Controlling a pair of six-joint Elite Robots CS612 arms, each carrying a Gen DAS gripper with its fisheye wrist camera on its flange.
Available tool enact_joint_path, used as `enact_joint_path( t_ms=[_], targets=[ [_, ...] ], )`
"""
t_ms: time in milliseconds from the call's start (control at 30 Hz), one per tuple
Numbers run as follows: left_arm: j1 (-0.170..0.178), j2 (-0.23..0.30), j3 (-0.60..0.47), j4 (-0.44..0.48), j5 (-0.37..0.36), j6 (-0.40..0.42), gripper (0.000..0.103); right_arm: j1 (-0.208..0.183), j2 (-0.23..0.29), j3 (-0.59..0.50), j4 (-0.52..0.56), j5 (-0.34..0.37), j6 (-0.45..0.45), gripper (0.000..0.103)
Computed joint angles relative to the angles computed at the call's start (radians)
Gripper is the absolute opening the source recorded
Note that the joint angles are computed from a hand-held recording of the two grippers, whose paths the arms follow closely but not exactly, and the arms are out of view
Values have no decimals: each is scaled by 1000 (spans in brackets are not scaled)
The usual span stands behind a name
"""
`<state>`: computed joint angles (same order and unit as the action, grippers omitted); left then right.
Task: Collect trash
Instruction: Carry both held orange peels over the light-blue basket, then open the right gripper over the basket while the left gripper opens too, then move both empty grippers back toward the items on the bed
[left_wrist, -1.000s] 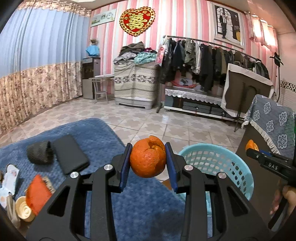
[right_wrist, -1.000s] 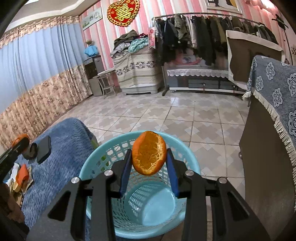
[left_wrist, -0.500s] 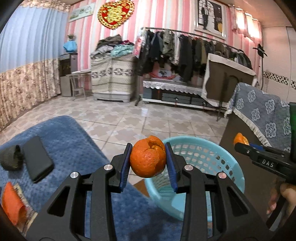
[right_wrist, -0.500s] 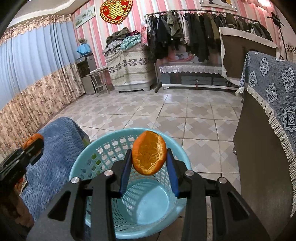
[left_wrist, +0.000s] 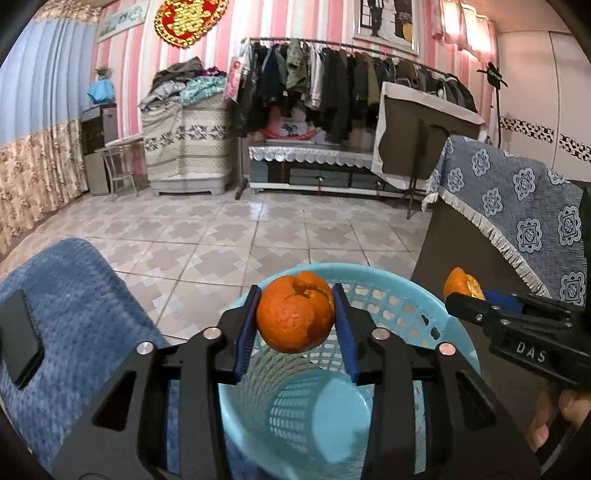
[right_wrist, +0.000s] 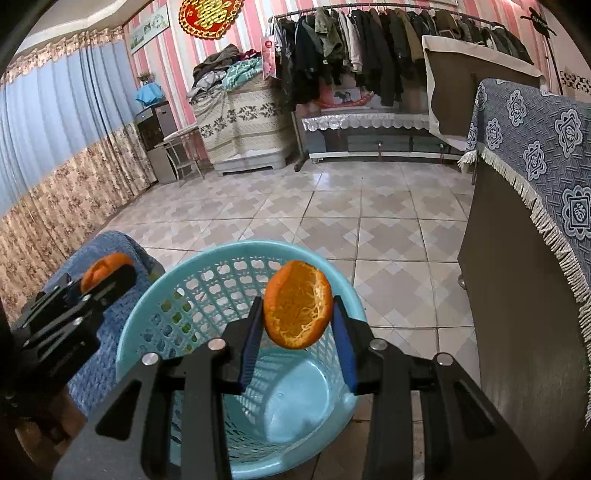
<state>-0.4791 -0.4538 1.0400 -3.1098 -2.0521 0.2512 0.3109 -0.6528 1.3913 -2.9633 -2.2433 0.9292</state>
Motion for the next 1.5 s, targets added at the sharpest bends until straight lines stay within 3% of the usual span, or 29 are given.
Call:
enact_joint_path(
  t_ms=[233, 333, 467, 833, 967, 1033, 1100, 1200, 1333, 1500],
  targets=[
    [-4, 9, -19, -26, 77, -30, 83, -8, 0, 4, -2, 15, 15, 37],
    [3, 8, -21, -47, 101, -57, 93, -7, 5, -7, -3, 23, 1, 37],
    [15, 8, -35, -34, 124, -79, 96, -3, 19, -38, 16, 32, -26, 37],
    [30, -16, 17, -109, 225, -78, 98, 6, 64, -129, 63, 58, -69, 38],
    [40, -21, 19, -98, 233, -96, 98, 11, 65, -128, 35, 38, -69, 65],
    [44, -23, 24, -102, 235, -110, 98, 15, 66, -130, 22, 16, -78, 68],
    [46, -26, 31, -110, 241, -117, 98, 18, 66, -131, 28, -3, -77, 80],
    [50, -32, 45, -121, 250, -120, 98, 20, 64, -131, 34, -21, -69, 89],
    [51, -41, 66, -153, 275, -114, 98, 22, 60, -124, 23, -36, -64, 96],
    [62, -49, 80, -173, 280, -122, 98, 26, 62, -134, 36, -41, -74, 97]
  ],
)
